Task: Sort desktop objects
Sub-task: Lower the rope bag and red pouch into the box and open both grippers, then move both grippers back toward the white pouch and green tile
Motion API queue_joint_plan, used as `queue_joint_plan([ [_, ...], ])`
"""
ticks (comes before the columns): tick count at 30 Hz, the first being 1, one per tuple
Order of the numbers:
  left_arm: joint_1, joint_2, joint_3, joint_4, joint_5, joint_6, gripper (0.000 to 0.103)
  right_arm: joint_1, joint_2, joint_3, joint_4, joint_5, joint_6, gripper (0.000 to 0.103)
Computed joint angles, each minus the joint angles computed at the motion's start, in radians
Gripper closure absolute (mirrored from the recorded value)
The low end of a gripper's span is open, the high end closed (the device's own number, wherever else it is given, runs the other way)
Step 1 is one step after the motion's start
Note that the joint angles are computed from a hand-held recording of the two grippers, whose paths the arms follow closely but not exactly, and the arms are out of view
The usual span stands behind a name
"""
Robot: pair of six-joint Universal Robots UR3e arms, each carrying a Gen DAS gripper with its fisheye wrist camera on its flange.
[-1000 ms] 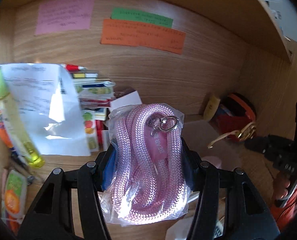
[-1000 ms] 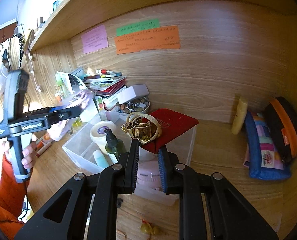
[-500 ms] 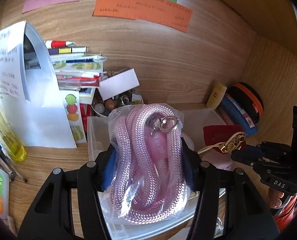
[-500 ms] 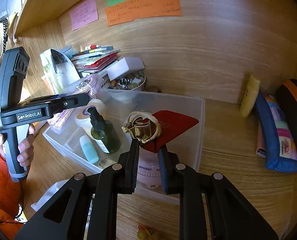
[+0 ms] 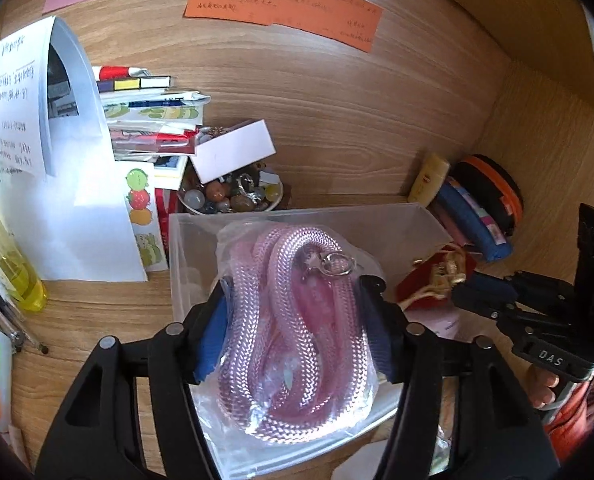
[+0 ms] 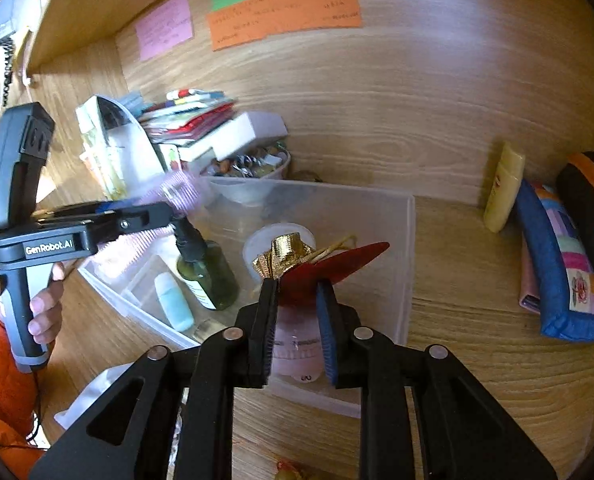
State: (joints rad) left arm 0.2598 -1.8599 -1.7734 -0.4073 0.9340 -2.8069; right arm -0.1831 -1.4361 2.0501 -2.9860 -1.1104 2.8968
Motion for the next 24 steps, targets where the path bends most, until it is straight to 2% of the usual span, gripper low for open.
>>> queue_joint_plan([
  [1, 0.003, 0.003, -0.003, -0.002, -0.006, 0.002, 0.042, 0.002, -0.001, 0.005, -0.013, -0.004, 0.0, 0.079],
  [3, 0.009, 0.014, -0.014, 0.004, -0.016, 0.006, 0.04, 0.011, -0.002, 0.015, -0.048, -0.031, 0.006, 0.062],
  [4, 0.013, 0.019, -0.021, 0.011, -0.02, 0.008, 0.039, 0.016, 0.001, 0.017, -0.067, -0.044, 0.012, 0.058],
  [5, 0.014, 0.024, -0.028, 0.019, -0.02, 0.009, 0.035, 0.019, 0.001, 0.024, -0.09, -0.055, 0.021, 0.049],
  [6, 0.018, 0.032, -0.042, 0.04, -0.017, 0.007, 0.03, 0.019, -0.003, 0.026, -0.093, -0.057, 0.022, 0.042],
  [9, 0.036, 0.051, -0.06, 0.05, -0.04, 0.009, 0.027, 0.004, -0.018, 0.041, -0.099, -0.02, 0.021, 0.028],
  [11, 0.046, 0.056, -0.06, 0.036, -0.059, 0.013, 0.025, 0.005, -0.023, 0.049, -0.112, -0.015, 0.019, 0.023],
  [17, 0.058, 0.089, -0.084, 0.018, -0.087, 0.027, 0.022, 0.014, -0.031, 0.069, -0.148, -0.021, 0.008, 0.022],
  [20, 0.07, 0.131, -0.145, 0.105, -0.09, 0.015, 0.012, -0.006, -0.048, 0.119, -0.238, 0.015, 0.013, 0.022],
  [24, 0.096, 0.195, -0.233, 0.218, -0.097, -0.008, 0.008, -0.014, -0.052, 0.174, -0.366, 0.037, 0.013, 0.021],
])
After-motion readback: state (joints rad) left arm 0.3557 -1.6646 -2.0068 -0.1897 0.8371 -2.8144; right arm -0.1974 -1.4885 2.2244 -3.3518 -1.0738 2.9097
